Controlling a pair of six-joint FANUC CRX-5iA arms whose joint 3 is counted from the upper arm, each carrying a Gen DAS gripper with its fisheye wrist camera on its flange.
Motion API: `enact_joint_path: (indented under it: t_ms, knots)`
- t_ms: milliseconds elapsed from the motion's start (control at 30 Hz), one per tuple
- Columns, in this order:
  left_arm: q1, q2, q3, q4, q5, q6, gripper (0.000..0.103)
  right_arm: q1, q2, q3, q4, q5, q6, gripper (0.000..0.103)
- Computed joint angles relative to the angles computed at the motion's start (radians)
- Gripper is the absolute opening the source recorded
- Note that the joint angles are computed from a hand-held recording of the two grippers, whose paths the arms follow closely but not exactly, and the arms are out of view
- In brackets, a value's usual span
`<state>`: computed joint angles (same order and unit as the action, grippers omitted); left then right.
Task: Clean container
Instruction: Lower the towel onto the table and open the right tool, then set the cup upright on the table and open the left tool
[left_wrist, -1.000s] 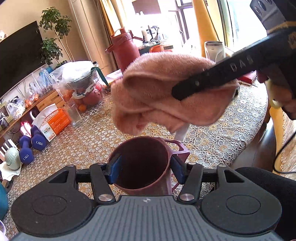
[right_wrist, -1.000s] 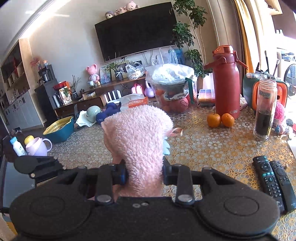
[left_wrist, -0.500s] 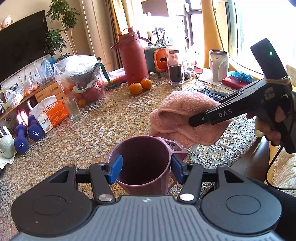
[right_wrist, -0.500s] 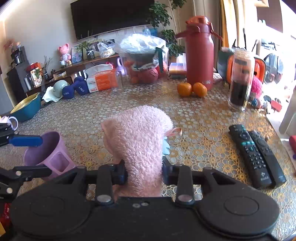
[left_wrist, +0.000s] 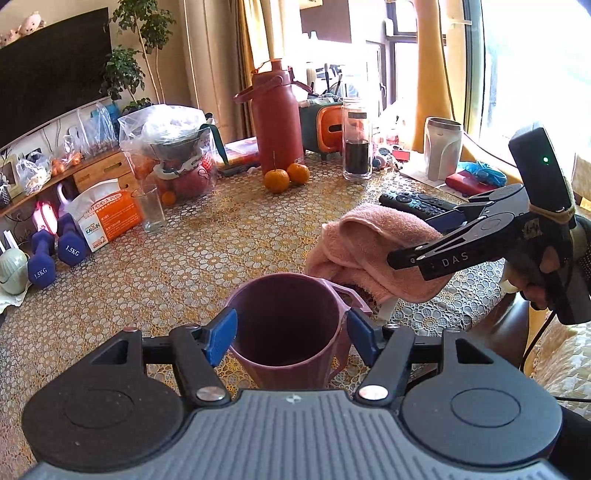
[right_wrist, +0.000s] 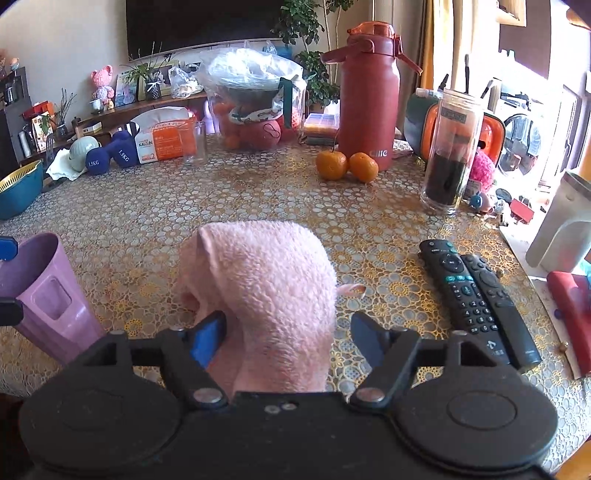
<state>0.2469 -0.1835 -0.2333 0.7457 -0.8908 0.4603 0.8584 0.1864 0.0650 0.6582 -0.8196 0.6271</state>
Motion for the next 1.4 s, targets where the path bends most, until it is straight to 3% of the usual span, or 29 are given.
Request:
enact_joint_path:
  t_ms: [133, 233, 700, 867, 1200, 1400]
  knots:
    - [0.005, -0.024, -0.026, 0.016, 0.015, -0.001, 0.075, 0.019, -0.03, -0.041, 0.062, 0.006, -0.049, 0.086]
    - [0.012, -0.038, -0.041, 0.022, 0.02, 0.014, 0.076, 0.037, -0.05, -0.072, 0.115, -0.001, -0.09, 0.088]
    - [0.039, -0.143, -0.131, 0.064, 0.026, 0.099, 0.084, 0.132, -0.191, -0.249, 0.346, 0.014, -0.419, 0.09]
    - [0.045, -0.2, -0.18, 0.083, 0.048, 0.102, 0.102, 0.167, -0.23, -0.292, 0.413, 0.009, -0.518, 0.093]
    - [0.05, -0.247, -0.213, 0.113, 0.047, 0.109, 0.103, 0.216, -0.269, -0.342, 0.545, -0.005, -0.64, 0.097]
    - [0.033, -0.217, -0.184, 0.097, 0.044, 0.154, 0.103, 0.206, -0.263, -0.342, 0.56, 0.021, -0.649, 0.098]
